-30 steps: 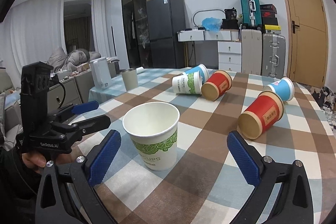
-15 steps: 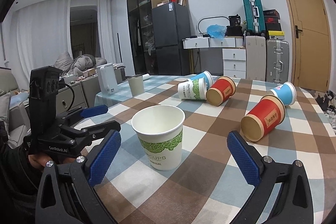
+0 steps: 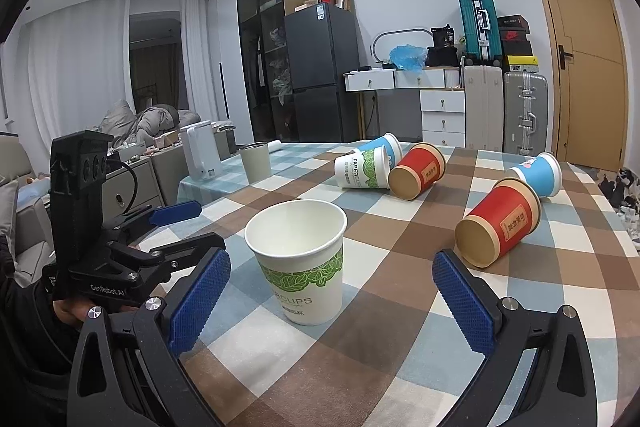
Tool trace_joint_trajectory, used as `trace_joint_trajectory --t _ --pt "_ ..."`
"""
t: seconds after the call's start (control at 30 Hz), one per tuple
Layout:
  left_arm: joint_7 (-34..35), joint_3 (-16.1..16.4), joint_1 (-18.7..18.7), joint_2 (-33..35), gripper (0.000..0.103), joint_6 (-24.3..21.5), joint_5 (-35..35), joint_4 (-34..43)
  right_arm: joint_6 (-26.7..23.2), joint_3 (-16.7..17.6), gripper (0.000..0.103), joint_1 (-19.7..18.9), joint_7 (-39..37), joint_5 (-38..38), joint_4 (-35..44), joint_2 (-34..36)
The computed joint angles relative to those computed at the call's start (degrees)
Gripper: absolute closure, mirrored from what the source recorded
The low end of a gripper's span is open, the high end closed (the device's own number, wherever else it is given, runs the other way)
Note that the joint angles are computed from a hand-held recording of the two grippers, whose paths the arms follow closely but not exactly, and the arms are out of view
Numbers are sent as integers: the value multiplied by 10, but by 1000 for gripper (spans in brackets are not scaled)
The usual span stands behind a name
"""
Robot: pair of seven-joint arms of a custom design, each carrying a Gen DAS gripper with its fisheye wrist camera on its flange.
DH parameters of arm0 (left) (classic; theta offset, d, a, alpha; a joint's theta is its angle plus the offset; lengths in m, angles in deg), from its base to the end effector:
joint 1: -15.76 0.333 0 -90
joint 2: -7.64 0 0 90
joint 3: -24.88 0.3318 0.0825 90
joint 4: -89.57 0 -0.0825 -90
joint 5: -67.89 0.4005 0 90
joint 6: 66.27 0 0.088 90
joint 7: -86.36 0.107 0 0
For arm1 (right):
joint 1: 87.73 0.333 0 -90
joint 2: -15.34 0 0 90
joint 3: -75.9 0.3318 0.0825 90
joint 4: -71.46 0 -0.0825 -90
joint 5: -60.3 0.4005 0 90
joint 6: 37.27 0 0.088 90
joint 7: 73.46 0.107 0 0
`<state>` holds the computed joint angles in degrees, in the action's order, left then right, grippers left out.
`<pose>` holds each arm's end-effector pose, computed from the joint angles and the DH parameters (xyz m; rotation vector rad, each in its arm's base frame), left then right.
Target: Flip cup upright
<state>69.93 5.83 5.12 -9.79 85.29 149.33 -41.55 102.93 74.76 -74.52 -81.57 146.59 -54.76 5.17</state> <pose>0.4234 -0.2852 0.5264 -1.6310 1.3469 -1.0132 0.5310 0.1140 0.5115 -1.8404 0.6905 -0.3158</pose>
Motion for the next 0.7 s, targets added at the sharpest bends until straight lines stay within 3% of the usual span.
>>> trace_joint_trajectory --t 0.7 --pt "-3 1 -2 1 1 -1 2 0 -1 -1 0 -1 -4 0 -2 1"
